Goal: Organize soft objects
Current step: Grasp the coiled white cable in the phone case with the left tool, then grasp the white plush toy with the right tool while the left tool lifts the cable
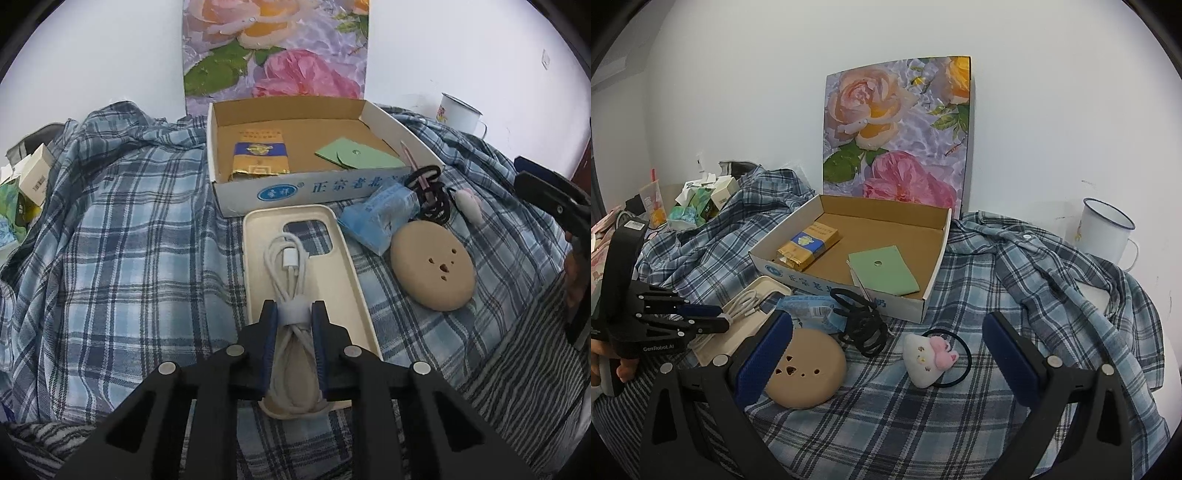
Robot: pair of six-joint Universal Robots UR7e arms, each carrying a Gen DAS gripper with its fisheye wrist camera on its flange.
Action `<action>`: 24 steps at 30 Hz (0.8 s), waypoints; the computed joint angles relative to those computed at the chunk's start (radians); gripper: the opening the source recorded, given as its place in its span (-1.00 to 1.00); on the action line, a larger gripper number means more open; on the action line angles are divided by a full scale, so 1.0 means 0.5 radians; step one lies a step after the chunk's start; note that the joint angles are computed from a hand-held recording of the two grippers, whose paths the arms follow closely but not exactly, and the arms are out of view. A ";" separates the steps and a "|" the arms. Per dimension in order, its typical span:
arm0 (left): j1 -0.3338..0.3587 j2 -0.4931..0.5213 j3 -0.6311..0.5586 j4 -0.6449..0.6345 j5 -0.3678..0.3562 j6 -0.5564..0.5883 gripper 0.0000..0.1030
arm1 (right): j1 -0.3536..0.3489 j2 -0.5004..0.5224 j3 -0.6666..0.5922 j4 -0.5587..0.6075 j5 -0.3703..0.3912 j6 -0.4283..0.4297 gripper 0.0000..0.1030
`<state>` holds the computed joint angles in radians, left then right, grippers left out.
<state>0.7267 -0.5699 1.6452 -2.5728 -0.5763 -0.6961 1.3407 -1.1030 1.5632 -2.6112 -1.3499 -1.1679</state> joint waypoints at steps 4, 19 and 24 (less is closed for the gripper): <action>0.007 0.020 -0.044 0.102 -0.027 0.010 -0.64 | 0.001 0.020 -0.024 0.017 -0.023 0.013 0.99; -0.033 0.034 0.007 -0.117 0.010 0.199 -0.62 | 0.042 0.201 -0.219 0.106 -0.419 0.210 0.50; -0.035 0.030 0.018 -0.146 0.018 0.201 -0.62 | 0.044 0.253 -0.312 0.245 -0.496 0.278 0.14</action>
